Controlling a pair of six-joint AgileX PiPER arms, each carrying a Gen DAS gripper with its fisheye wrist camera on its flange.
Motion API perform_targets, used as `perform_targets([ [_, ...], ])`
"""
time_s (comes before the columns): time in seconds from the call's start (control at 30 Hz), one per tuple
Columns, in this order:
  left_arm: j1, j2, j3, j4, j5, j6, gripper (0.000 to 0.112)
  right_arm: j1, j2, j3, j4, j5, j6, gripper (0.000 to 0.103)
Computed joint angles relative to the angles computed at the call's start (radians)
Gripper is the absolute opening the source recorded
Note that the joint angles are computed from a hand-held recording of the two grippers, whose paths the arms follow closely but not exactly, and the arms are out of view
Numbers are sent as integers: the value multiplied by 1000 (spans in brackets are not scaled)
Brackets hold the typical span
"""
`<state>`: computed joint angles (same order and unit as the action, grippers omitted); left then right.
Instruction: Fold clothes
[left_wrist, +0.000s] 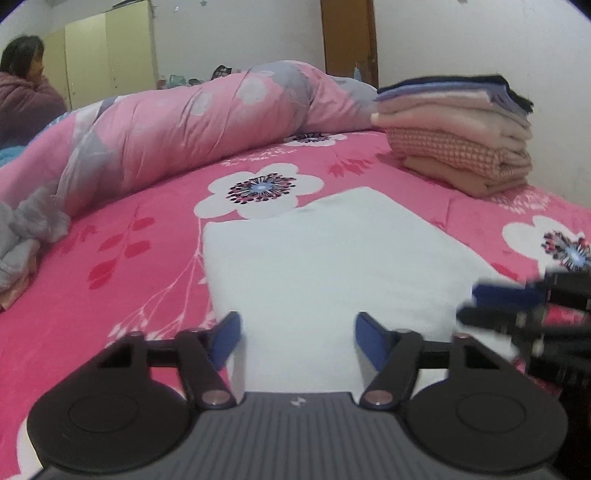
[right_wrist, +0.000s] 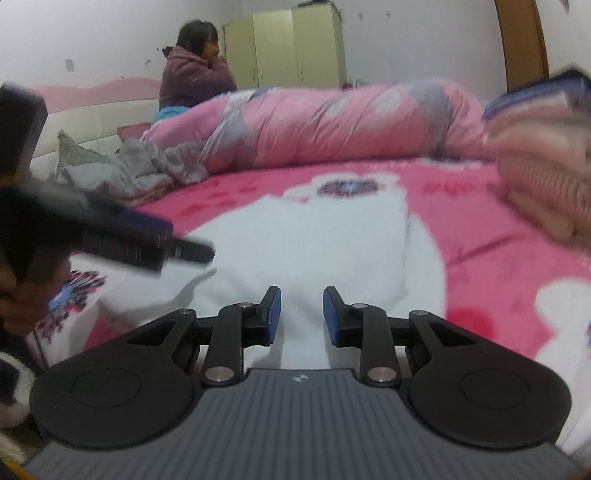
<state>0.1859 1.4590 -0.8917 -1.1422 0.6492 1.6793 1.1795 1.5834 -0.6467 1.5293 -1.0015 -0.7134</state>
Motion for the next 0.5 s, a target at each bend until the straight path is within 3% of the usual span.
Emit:
perform_targets([
  [0.13, -11, 28, -3, -12, -11, 14, 61, -58, -30, 39, 9, 54, -28, 22],
  [0.2, -8, 36, 0, -25, -8, 33, 62, -39, -64, 115, 2, 48, 61, 20],
  [0.33, 5, 50, 1, -52, 7, 80, 63, 33, -157, 203, 73, -8, 159, 17],
  [0.4, 21, 63, -13, -45, 35, 73, 63, 53, -189, 210, 135, -39, 161, 24],
  [0.5, 40, 84, -34, -39, 76, 67, 65, 75, -243, 279, 57, -64, 356, 24],
])
